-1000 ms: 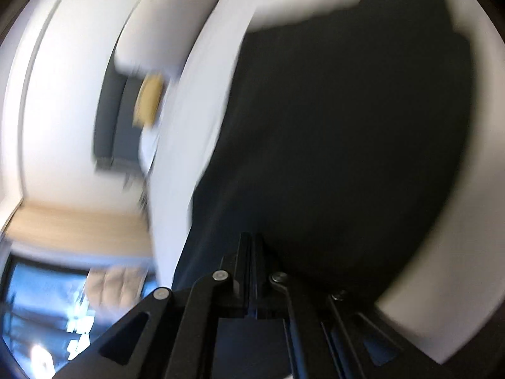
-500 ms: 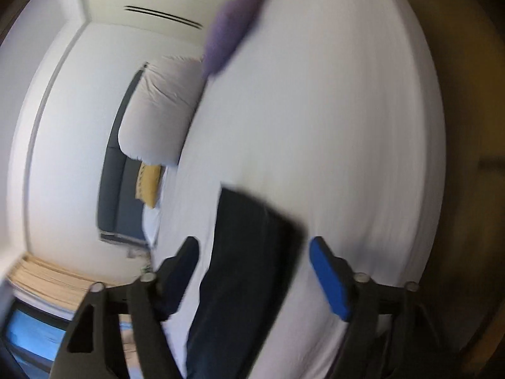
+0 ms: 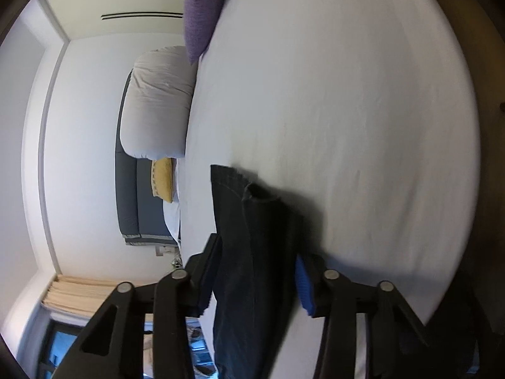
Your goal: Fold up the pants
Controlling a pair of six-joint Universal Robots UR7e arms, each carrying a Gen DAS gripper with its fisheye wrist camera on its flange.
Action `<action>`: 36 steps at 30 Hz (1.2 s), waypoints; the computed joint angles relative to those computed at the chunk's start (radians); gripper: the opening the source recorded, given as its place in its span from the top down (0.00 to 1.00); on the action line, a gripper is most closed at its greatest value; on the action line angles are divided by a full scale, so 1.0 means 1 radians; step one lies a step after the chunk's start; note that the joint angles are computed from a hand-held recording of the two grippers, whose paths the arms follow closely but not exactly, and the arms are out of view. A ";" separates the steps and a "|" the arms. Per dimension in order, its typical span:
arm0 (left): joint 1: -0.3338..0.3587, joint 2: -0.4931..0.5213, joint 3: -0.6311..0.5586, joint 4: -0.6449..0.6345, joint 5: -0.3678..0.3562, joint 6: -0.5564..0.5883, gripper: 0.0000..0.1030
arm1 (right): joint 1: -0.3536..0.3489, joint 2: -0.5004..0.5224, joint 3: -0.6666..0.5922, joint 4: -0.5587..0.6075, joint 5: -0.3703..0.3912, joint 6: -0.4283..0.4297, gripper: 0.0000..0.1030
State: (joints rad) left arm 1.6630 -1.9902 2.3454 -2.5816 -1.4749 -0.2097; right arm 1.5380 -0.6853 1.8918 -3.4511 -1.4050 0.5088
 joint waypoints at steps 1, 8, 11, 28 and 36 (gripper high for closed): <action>-0.005 0.000 0.003 -0.004 0.007 0.003 0.97 | -0.005 0.002 -0.001 -0.006 0.013 0.011 0.65; -0.036 0.015 0.025 -0.040 0.034 -0.010 0.98 | -0.008 0.045 -0.059 0.001 0.003 0.000 0.88; -0.041 0.035 0.033 -0.068 0.036 -0.016 0.98 | 0.015 0.043 -0.064 0.006 -0.050 -0.045 0.89; -0.035 0.041 0.041 -0.089 0.035 -0.026 0.97 | 0.491 0.259 -0.299 0.356 -0.778 -0.903 0.91; -0.073 0.023 0.030 -0.057 0.049 -0.101 0.82 | 0.528 0.407 -0.355 0.194 -0.979 -1.172 0.91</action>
